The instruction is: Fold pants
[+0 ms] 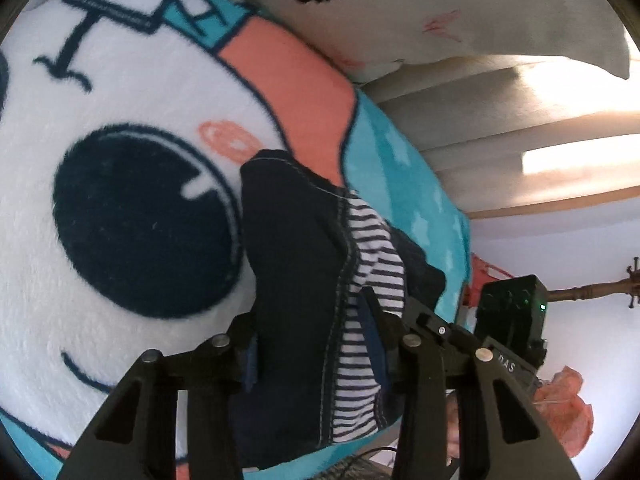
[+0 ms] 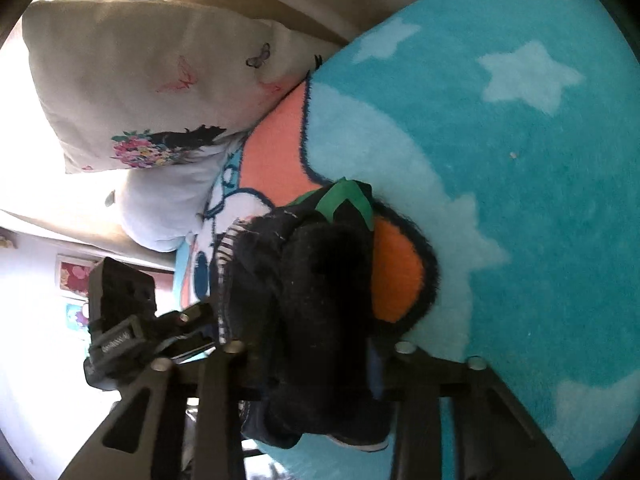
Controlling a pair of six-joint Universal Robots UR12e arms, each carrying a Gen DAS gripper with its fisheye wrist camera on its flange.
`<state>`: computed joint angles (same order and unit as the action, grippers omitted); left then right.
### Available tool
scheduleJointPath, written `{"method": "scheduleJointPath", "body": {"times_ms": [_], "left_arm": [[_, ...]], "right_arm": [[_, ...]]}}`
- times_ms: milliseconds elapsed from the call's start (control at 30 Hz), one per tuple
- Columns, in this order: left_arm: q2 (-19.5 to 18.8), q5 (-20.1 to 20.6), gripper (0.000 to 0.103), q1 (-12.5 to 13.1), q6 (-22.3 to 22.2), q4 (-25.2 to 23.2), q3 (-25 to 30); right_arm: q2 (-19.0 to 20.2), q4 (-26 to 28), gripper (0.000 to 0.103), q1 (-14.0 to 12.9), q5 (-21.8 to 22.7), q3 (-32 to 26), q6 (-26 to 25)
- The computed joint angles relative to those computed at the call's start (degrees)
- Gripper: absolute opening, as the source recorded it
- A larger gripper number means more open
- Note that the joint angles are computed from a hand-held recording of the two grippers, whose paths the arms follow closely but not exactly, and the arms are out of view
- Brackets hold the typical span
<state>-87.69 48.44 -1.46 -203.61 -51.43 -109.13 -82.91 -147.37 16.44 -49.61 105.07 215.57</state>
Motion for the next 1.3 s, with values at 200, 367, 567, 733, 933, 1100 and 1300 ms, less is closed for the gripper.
{"method": "scheduleJointPath", "body": {"times_ms": [200, 367, 567, 733, 933, 1100, 1300], "left_arm": [[0.26, 0.32, 0.040, 0.69, -1.00, 3.28, 1.14], [-0.62, 5.76, 0.040, 0.96, -1.41, 2.27, 3.15], [-1.56, 16.18, 0.041, -0.02, -0.33, -4.27, 5.20], [1.05, 16.56, 0.042, 0.72, 0.61, -4.01, 4.41], [1.02, 13.82, 0.049, -0.12, 1.15, -1.78, 3.82], [-1.39, 10.64, 0.060, 0.05, 1.01, 1.79, 3.99], [-3.83, 8.22, 0.065, 0.72, 2.13, -3.04, 5.00]], "right_arm": [[1.32, -3.37, 0.034, 0.38, 1.54, -3.17, 1.07], [3.50, -1.48, 0.033, 1.43, -1.10, -7.51, -2.29], [5.77, 10.46, 0.052, 4.61, -15.08, -12.57, -10.81], [3.56, 7.24, 0.057, 5.03, -19.28, -11.06, -9.20], [1.59, 4.38, 0.062, 6.09, -20.08, -10.37, -11.20], [3.25, 4.79, 0.073, 6.04, -22.50, -10.69, -10.72], [6.38, 5.49, 0.073, 3.86, -12.95, -11.16, -5.99]]}}
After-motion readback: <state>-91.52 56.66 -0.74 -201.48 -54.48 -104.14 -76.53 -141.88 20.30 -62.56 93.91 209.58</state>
